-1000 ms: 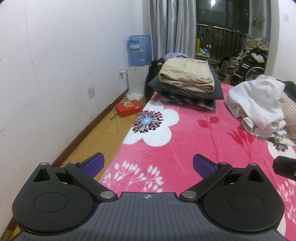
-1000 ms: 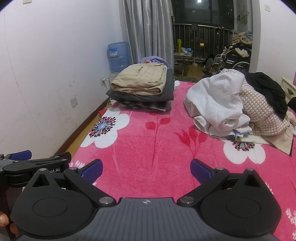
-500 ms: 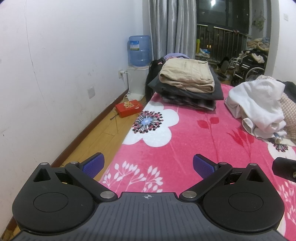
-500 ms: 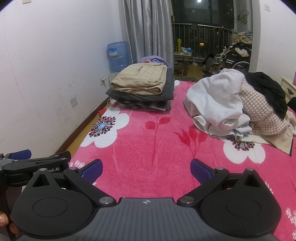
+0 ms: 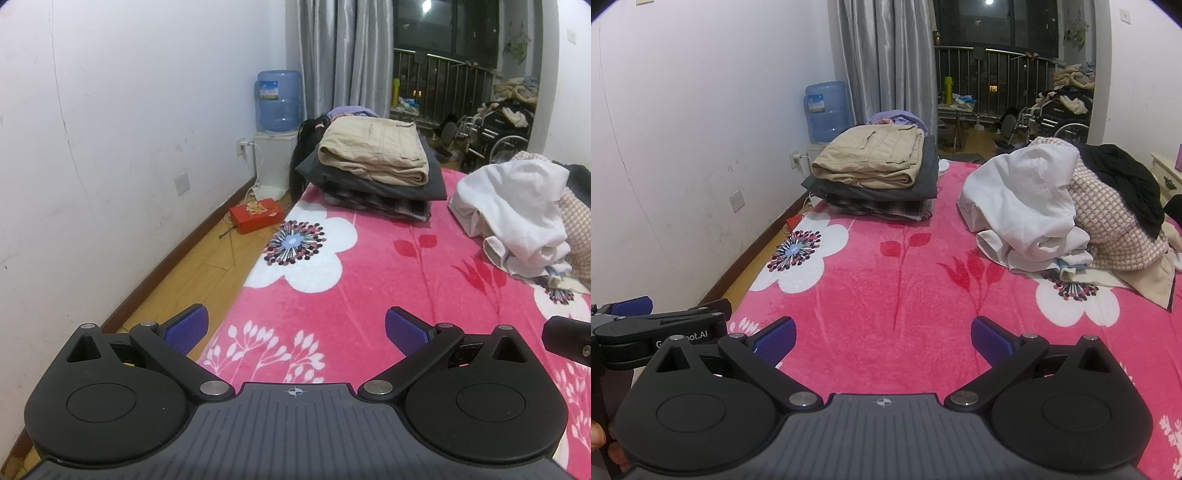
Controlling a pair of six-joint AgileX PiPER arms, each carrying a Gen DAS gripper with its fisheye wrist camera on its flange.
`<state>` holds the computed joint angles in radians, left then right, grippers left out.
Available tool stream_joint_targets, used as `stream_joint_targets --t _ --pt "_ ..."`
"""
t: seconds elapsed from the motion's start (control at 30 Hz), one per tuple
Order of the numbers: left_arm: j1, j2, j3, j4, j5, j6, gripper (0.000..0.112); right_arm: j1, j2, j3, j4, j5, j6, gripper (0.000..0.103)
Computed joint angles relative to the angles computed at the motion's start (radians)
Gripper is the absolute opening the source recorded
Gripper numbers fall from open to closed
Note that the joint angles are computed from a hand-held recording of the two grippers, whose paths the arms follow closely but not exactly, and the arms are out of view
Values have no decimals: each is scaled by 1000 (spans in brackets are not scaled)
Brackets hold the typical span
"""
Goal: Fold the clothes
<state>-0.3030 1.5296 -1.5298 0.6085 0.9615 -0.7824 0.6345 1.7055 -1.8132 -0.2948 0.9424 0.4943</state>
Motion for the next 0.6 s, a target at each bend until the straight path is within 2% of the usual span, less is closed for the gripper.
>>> stream_joint_targets --t 0.6 --pt "3 0 0 0 0 2 103 -2 7 -7 1 2 4 103"
